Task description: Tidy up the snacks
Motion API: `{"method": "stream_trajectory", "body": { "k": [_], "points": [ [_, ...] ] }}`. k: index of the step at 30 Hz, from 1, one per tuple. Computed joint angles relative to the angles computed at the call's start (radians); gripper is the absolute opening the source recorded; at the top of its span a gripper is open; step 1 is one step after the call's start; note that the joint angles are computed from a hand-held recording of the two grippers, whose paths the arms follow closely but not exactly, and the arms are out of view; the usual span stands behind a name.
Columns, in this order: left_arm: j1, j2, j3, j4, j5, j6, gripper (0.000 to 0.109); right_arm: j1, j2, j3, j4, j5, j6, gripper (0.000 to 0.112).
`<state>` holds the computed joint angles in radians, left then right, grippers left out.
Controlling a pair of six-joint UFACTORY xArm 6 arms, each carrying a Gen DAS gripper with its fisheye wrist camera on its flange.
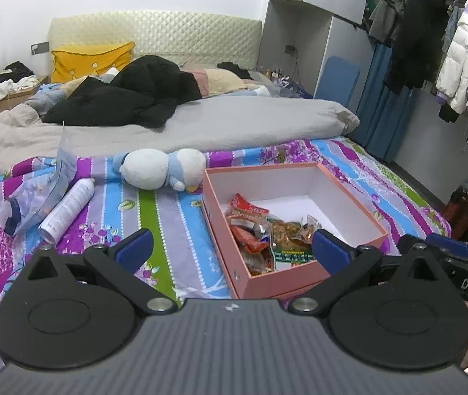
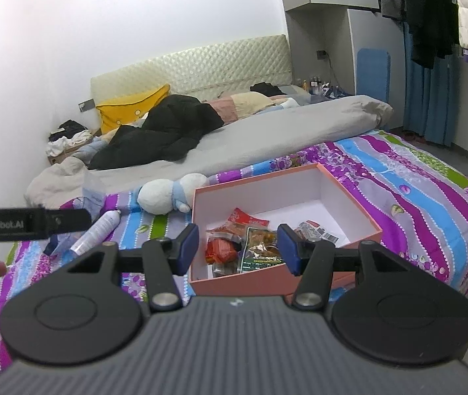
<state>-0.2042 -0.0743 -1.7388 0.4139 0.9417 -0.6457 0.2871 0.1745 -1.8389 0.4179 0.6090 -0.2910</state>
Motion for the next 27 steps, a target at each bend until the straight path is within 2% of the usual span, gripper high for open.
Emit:
{"method": "stream_trajectory", "body": {
  "k": [4, 5, 8, 9, 16, 27],
  "points": [
    [-0.004, -0.012, 0.027, 0.004, 0.0, -0.012, 0.103, -0.001, -0.013, 0.029, -0.015, -0.015, 0.004, 0.055],
    [-0.005, -0.011, 0.029, 0.003, 0.001, -0.012, 0.103, -0.002, -0.016, 0.035, -0.021, -0.017, 0.007, 0.06],
    [-0.017, -0.011, 0.037, 0.019, -0.004, -0.013, 0.103, -0.003, -0.029, 0.068, -0.014, -0.051, -0.001, 0.096],
    [-0.023, -0.01, 0.038, 0.033, -0.001, -0.017, 0.103, -0.003, -0.032, 0.076, -0.018, -0.061, 0.001, 0.101],
    [-0.029, -0.003, 0.036, 0.035, 0.004, -0.024, 0.103, -0.014, -0.018, 0.062, -0.062, -0.05, 0.059, 0.103],
    [-0.029, 0.003, 0.026, 0.037, 0.008, -0.031, 0.103, -0.009, -0.016, 0.058, -0.081, -0.042, 0.061, 0.103]
  ]
}}
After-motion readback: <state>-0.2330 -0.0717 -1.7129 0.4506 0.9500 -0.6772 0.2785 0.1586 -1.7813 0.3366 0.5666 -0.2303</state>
